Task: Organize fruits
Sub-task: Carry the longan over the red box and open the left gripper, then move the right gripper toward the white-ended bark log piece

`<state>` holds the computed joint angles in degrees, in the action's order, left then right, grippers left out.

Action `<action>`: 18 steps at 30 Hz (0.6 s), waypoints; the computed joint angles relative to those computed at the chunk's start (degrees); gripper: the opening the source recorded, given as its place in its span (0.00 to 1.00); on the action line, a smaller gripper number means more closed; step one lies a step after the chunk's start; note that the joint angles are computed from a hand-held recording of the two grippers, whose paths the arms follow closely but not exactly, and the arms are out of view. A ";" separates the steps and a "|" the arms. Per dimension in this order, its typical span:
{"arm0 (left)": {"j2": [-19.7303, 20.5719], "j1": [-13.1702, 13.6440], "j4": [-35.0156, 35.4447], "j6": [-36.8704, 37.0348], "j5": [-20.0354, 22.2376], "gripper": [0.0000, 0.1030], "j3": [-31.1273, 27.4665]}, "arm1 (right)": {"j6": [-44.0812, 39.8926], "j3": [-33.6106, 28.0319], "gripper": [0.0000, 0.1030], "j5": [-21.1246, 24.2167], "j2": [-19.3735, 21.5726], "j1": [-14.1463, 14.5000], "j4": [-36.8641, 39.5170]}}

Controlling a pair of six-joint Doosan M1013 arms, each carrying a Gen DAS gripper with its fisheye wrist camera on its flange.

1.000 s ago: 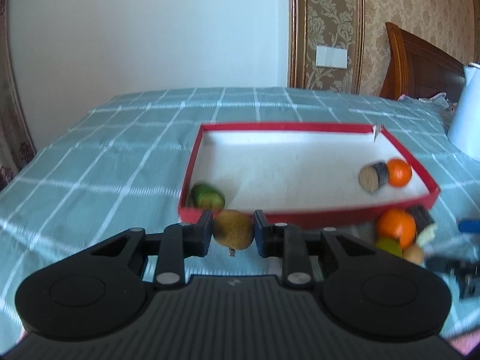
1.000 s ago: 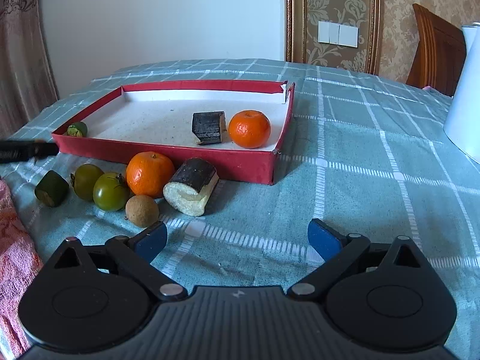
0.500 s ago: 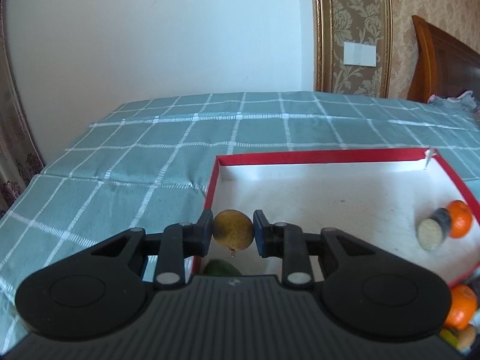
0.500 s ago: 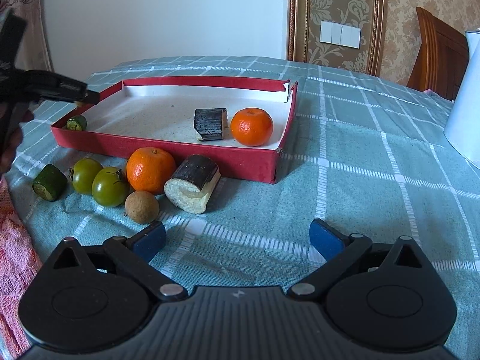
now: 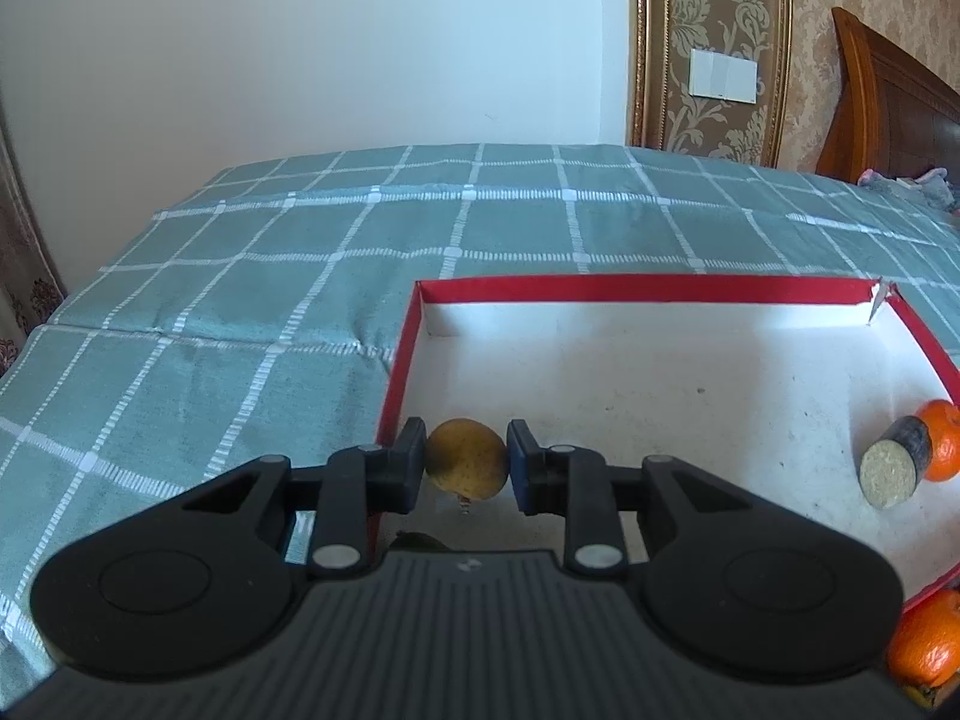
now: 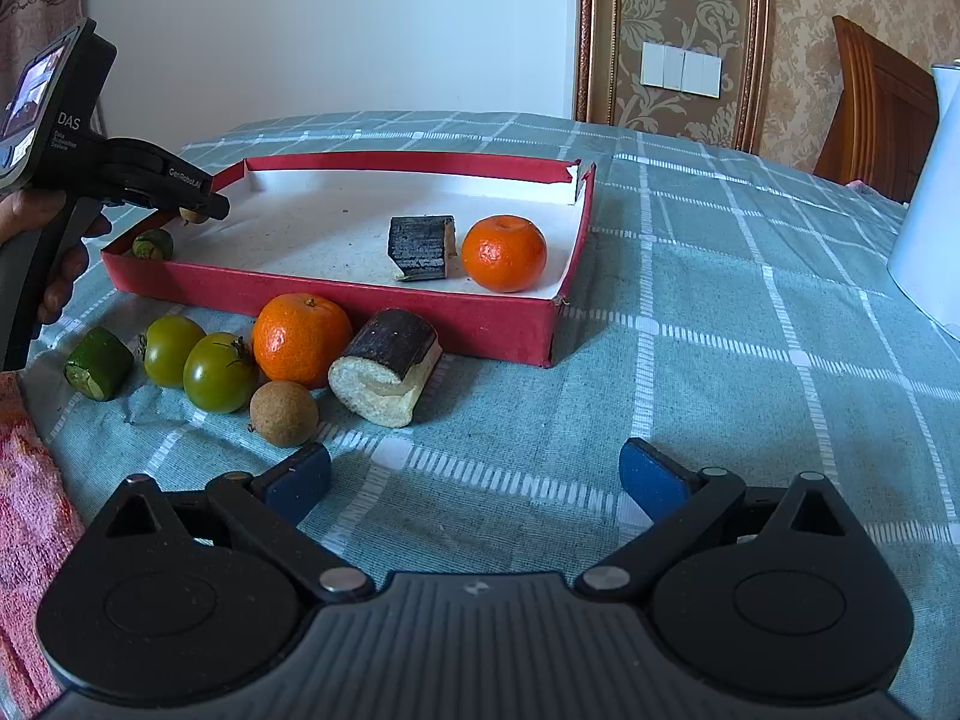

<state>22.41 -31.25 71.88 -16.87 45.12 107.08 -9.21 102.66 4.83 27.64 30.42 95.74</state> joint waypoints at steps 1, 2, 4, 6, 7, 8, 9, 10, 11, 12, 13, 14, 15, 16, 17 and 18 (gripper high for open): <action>0.12 0.09 -0.56 0.46 -0.18 0.26 -0.08 | 0.00 0.00 1.00 0.00 0.00 0.00 0.00; 0.23 -0.03 -0.01 0.22 -0.06 0.26 0.01 | -0.02 0.00 1.00 0.00 0.01 0.00 0.01; 0.34 -0.29 0.33 0.30 0.56 0.26 -0.02 | -0.02 0.00 1.00 0.00 0.01 0.00 0.01; 0.14 -0.50 0.60 0.20 0.70 0.27 0.15 | -0.02 0.00 1.00 0.00 0.01 0.00 0.01; -0.01 -0.68 0.81 0.01 0.96 0.28 0.28 | -0.02 0.00 1.00 0.00 0.01 0.00 0.01; -0.13 -0.94 0.93 -0.16 1.58 0.30 0.36 | -0.02 0.00 1.00 0.01 0.01 -0.01 -0.02; -0.31 -1.31 1.29 -0.71 2.42 0.33 0.52 | -0.02 0.00 1.00 0.01 0.01 -0.01 -0.02; -0.70 -1.60 1.88 -1.46 2.61 0.36 0.89 | -0.02 0.00 1.00 0.01 0.01 -0.01 -0.02; -1.10 -1.89 2.21 -2.05 2.87 0.37 1.19 | 0.09 -0.01 1.00 0.01 0.01 -0.01 -0.12; -1.53 -2.32 2.73 -2.99 3.35 0.39 1.56 | 0.09 -0.01 1.00 0.01 0.01 -0.01 -0.12; -1.88 -2.95 3.34 -4.13 4.52 0.46 1.90 | 0.09 -0.01 1.00 0.01 0.01 -0.01 -0.12; -2.05 -3.80 4.14 -5.30 6.83 0.50 2.10 | 0.09 -0.01 1.00 0.01 0.01 -0.01 -0.12; -2.14 -4.72 5.22 -6.38 9.26 0.56 2.35 | 0.09 -0.01 1.00 0.01 0.01 -0.01 -0.12; -2.35 -5.71 6.40 -7.24 11.44 0.57 2.80 | 0.09 -0.01 1.00 0.01 0.01 -0.01 -0.12; -2.59 -6.54 7.34 -7.82 12.92 0.57 3.24 | 0.25 -0.01 1.00 0.03 0.01 -0.02 -0.29; -2.91 -7.36 8.06 -8.18 14.05 0.58 3.74 | 0.25 -0.01 1.00 0.03 0.01 -0.02 -0.29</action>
